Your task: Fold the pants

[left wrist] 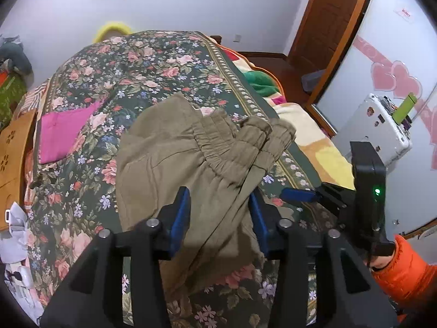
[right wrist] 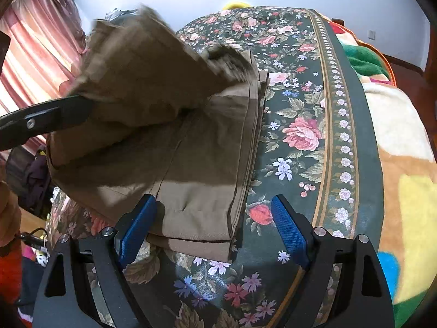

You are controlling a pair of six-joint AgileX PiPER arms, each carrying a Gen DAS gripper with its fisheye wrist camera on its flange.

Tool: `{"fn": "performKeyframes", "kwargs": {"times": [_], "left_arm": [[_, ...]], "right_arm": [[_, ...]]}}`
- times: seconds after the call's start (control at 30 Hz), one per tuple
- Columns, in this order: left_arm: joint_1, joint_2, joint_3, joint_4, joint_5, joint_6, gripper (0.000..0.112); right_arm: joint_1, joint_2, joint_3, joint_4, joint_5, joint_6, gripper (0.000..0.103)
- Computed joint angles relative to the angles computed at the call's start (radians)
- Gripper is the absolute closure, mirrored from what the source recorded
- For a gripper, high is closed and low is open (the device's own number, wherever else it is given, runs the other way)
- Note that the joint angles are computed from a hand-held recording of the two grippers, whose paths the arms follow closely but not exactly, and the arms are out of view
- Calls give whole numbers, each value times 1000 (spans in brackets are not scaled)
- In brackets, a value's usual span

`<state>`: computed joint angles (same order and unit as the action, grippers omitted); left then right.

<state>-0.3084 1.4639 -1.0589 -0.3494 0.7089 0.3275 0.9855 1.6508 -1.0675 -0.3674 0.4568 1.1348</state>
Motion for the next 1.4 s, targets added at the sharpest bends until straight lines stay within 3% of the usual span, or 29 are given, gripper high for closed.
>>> {"fn": "performKeyframes", "kwargs": {"times": [0.3,0.53,0.87,1.03,1.27,1.3,1.4], "left_arm": [[43,-46,-1,88,-82,-44,37],[150,132,-152,131,-96,-39,32],[209,545,-570,215,53,-109,32],[186,763,-834,224,202,-122,32],[120,987,-1069,389,345,-176,32],[119,988,-1053,397,338,-172,31],[113,911,-887,440,222,-169,27]], "right_arm": [[12,-9,-7,-47,37,34,20],[28,-67,27,-133,71,128,20],[12,-154,50,-266,169,257,18],[-14,-170,59,-288,173,282,18],[-48,-155,59,-270,151,263,18],[-50,-151,56,-267,150,257,18],[-49,-142,52,-271,153,251,18]]}}
